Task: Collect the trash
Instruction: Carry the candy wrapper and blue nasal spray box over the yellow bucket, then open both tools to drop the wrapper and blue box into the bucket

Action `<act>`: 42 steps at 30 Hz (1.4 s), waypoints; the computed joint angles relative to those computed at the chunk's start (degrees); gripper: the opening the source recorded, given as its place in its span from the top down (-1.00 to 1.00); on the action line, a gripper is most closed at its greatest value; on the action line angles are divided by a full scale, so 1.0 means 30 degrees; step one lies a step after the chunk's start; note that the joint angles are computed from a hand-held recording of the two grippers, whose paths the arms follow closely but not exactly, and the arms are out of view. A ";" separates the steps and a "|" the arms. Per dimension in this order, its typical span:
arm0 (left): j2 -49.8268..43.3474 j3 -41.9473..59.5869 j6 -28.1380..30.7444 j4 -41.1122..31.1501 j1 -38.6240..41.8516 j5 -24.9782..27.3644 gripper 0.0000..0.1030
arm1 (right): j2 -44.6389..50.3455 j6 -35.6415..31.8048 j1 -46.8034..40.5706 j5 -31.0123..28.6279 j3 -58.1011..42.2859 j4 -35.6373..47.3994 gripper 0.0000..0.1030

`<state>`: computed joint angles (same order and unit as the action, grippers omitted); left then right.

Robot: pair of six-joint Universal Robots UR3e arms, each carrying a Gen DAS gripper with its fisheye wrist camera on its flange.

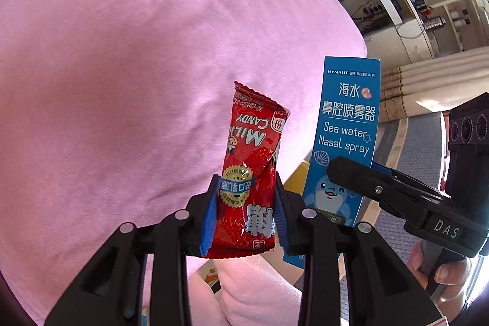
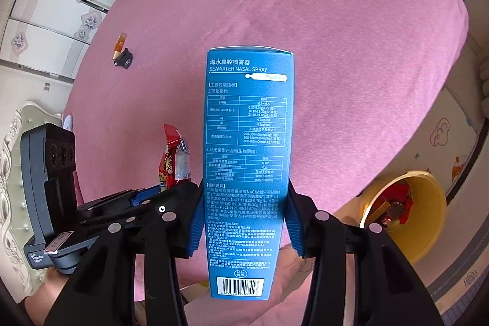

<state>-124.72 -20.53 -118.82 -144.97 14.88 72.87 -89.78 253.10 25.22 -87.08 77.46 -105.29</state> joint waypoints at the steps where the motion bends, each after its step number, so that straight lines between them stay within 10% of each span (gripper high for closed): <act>1: 0.1204 -0.2000 0.0047 0.0643 -0.0542 0.0113 0.37 | -0.1312 0.0295 -0.0029 -0.0139 0.1207 0.0164 0.14; 6: 0.6875 -1.1603 -0.0623 0.4644 -0.3301 0.0077 0.37 | -0.7121 0.2160 0.0087 -0.0852 0.5619 0.2161 0.14; 16: 1.1258 -1.9294 -0.3477 0.8191 -0.9735 0.0128 0.37 | -1.4901 0.9225 0.4130 -0.2940 0.9748 0.7010 0.13; 24: 1.2257 -2.3096 -0.5584 1.0988 -1.3714 0.0693 0.36 | -1.5161 1.8409 1.1816 -0.5263 1.1868 0.6084 0.13; 34: 1.2277 -2.5050 -0.6376 1.2735 -1.5417 0.1295 0.33 | -1.4892 2.2785 1.5461 -0.6433 1.3431 0.4322 0.09; 38: 1.1348 -2.5021 -0.7331 1.3531 -1.6434 0.1804 -0.22 | -1.4782 2.4282 1.6448 -0.6562 1.3703 0.4365 -0.11; 42: 1.1590 -2.5456 -0.6924 1.3776 -1.6305 0.2589 -0.33 | -1.4479 2.5403 1.7318 -0.6541 1.3573 0.4571 -0.08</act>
<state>-89.95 -96.89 -139.60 -103.64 -34.03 80.64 -133.22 329.30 77.18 -106.71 118.18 -91.58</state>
